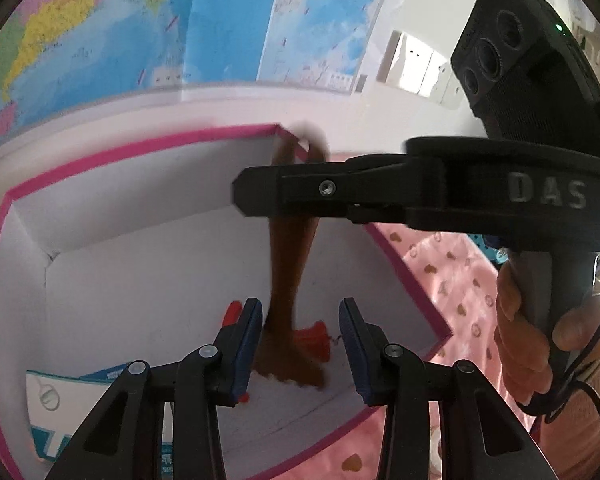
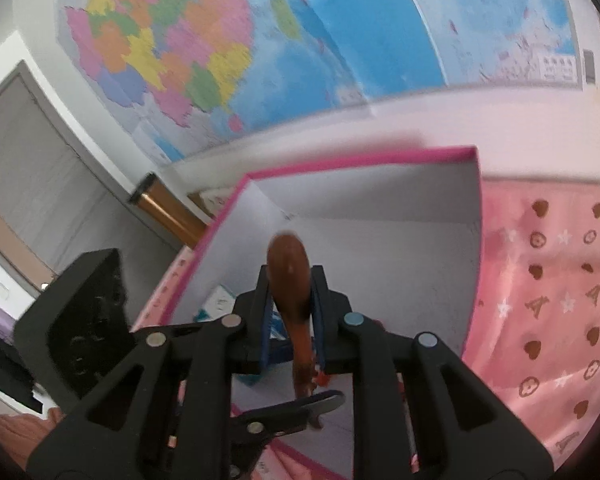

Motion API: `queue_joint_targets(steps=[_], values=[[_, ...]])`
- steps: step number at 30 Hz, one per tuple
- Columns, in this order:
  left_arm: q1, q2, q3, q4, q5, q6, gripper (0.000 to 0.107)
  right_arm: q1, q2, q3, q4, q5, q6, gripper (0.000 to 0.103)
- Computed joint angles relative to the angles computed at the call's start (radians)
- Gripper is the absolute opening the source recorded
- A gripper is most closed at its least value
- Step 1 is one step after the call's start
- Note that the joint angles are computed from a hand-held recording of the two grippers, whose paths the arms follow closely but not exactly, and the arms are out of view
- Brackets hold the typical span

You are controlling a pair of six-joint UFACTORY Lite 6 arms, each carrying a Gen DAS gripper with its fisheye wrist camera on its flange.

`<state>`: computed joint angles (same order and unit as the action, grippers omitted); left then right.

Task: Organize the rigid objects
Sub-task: 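Carry the wooden comb over the magenta box and lower it, then open the right gripper to drop the comb into the box, then move the right gripper back toward the pink cosmetic tube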

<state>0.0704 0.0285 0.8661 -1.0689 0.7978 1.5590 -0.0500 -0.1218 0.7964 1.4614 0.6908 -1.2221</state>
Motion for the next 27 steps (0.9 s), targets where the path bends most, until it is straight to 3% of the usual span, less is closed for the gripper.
queue_joint_targets(steps=[4, 9, 18, 27], values=[[0.000, 0.012, -0.001, 0.004, -0.007, -0.001, 0.041, 0.032, -0.038, -0.016, -0.066, -0.167, 0.081, 0.031], [0.051, -0.035, -0.044, -0.024, 0.015, 0.048, 0.041, 0.020, -0.148, -0.103, -0.044, -0.221, 0.052, 0.035], [0.289, -0.199, -0.172, -0.028, 0.192, 0.200, 0.044, 0.007, -0.467, -0.353, -0.062, -0.133, 0.060, 0.041], [0.599, -0.280, -0.228, 0.070, 0.448, 0.328, 0.050, -0.003, -0.916, -0.617, -0.267, -0.030, 0.342, 0.044]])
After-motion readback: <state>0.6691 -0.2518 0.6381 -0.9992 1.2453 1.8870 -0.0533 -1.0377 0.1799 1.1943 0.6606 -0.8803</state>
